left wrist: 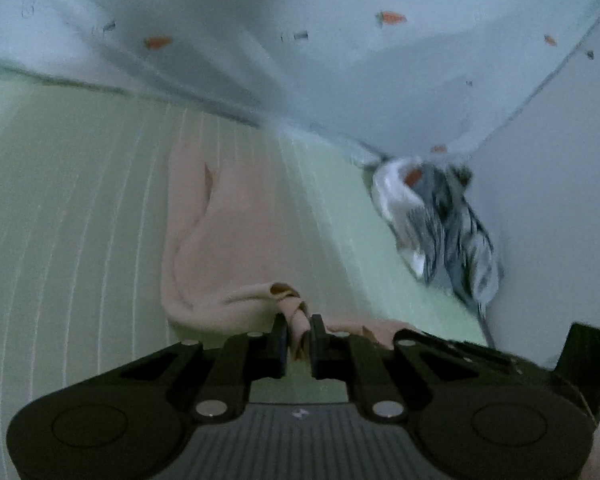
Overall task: Fold clothes
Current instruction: 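Grasp the stack end with the left tool while the right tool grasps it too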
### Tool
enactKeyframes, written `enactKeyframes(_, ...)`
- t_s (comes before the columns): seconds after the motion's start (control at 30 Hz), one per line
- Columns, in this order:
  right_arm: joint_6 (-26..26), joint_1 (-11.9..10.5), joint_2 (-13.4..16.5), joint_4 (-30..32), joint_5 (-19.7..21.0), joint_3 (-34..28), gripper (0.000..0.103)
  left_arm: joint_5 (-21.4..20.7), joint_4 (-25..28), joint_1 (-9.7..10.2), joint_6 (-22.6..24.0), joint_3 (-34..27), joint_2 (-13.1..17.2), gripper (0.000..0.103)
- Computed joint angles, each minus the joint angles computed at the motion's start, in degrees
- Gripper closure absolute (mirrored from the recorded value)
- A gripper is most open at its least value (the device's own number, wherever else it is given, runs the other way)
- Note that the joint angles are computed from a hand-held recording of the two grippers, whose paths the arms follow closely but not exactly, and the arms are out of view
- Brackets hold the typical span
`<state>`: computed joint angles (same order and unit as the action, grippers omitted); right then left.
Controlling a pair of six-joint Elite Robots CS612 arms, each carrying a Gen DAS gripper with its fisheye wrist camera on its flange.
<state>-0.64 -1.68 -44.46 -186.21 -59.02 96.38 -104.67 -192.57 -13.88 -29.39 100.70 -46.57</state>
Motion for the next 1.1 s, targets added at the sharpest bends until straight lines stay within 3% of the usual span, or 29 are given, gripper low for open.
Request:
enactKeyframes(0.1, 3.0, -0.2, 1.8, -2.3, 1.2, -3.0, 0.093, 0.6, -0.9, 0.05, 0.3, -1.9, 0.8, 0.092)
enactKeyframes(0.2, 2.5, 0.2, 3.7, -2.9, 1.0, -6.5, 0.094, 1.3, -0.2, -0.02, 1.6, -4.8, 1.9, 0.092)
enactKeyframes(0.47, -0.4, 0.7, 9.6, 2.2, 1.0, -19.0, 0.097, 0.7, 3.2, 1.75, 0.5, -13.3, 5.9, 0.092)
enactKeyframes(0.63, -1.9, 1.4, 15.6, 9.5, 1.1, -31.0, 0.097, 1.4, 8.0, 2.94, 1.4, -22.5, 10.7, 0.092)
enactKeyframes(0.73, -3.6, 2.1, 20.8, 16.9, -0.1, -40.8, 0.097, 1.7, 13.1, 3.75, -0.2, -30.3, 15.3, 0.093)
enactKeyframes(0.87, -4.5, 3.0, 29.9, 28.7, -3.4, -57.2, 0.098, 2.7, 22.7, 4.46, -2.8, -41.3, 21.9, 0.093)
enactKeyframes(1.03, 3.3, 3.3, 43.4, 42.3, -5.8, -79.9, 0.098, 2.9, 31.7, 4.90, -7.3, -50.7, 28.4, 0.093)
enactKeyframes(1.1, 7.1, 3.2, 46.1, 44.5, -5.9, -84.5, 0.098, 3.3, 31.5, 4.81, -7.4, -51.7, 29.4, 0.092)
